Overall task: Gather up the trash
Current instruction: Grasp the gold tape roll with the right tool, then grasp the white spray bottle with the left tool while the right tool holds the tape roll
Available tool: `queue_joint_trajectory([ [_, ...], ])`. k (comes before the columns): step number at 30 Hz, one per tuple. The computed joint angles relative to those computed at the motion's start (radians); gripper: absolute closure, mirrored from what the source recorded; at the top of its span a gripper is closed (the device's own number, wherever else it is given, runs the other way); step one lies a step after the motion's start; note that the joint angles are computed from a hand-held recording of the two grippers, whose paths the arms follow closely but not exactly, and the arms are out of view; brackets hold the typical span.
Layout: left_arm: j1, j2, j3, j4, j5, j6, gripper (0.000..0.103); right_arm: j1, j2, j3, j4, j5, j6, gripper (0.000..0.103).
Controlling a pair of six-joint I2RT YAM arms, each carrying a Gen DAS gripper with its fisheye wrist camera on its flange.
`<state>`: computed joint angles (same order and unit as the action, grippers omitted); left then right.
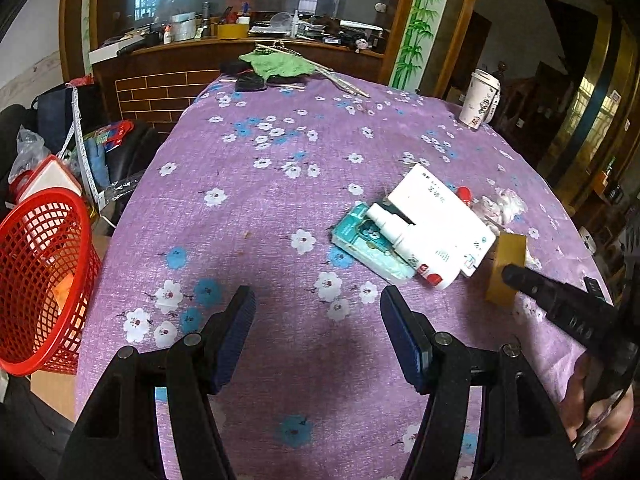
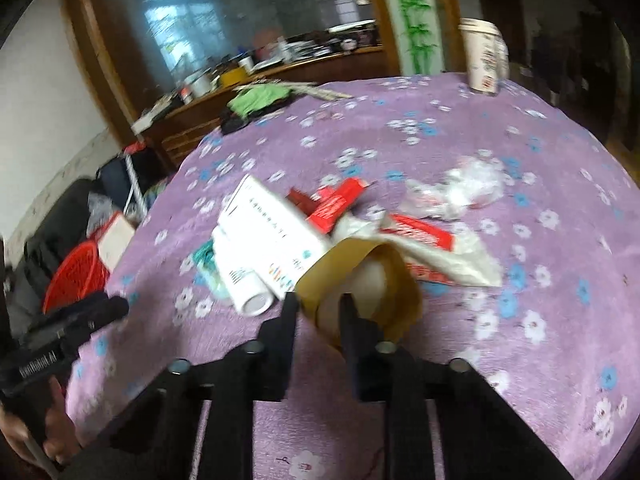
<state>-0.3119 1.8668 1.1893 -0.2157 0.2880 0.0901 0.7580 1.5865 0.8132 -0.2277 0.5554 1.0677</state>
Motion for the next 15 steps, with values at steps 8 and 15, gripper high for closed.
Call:
queue_joint_trajectory([
  [8,-0.004,0.041,0.061,-0.057,0.021,-0.006,0.039,0.037,0.076,0.047,0.064,-0.074,-0.136,0.084],
  [15,-0.041,0.106,0.177,-0.143,0.084,-0.07,0.039,0.05,-0.067,-0.042,0.052,-0.015,-0.096,0.082],
])
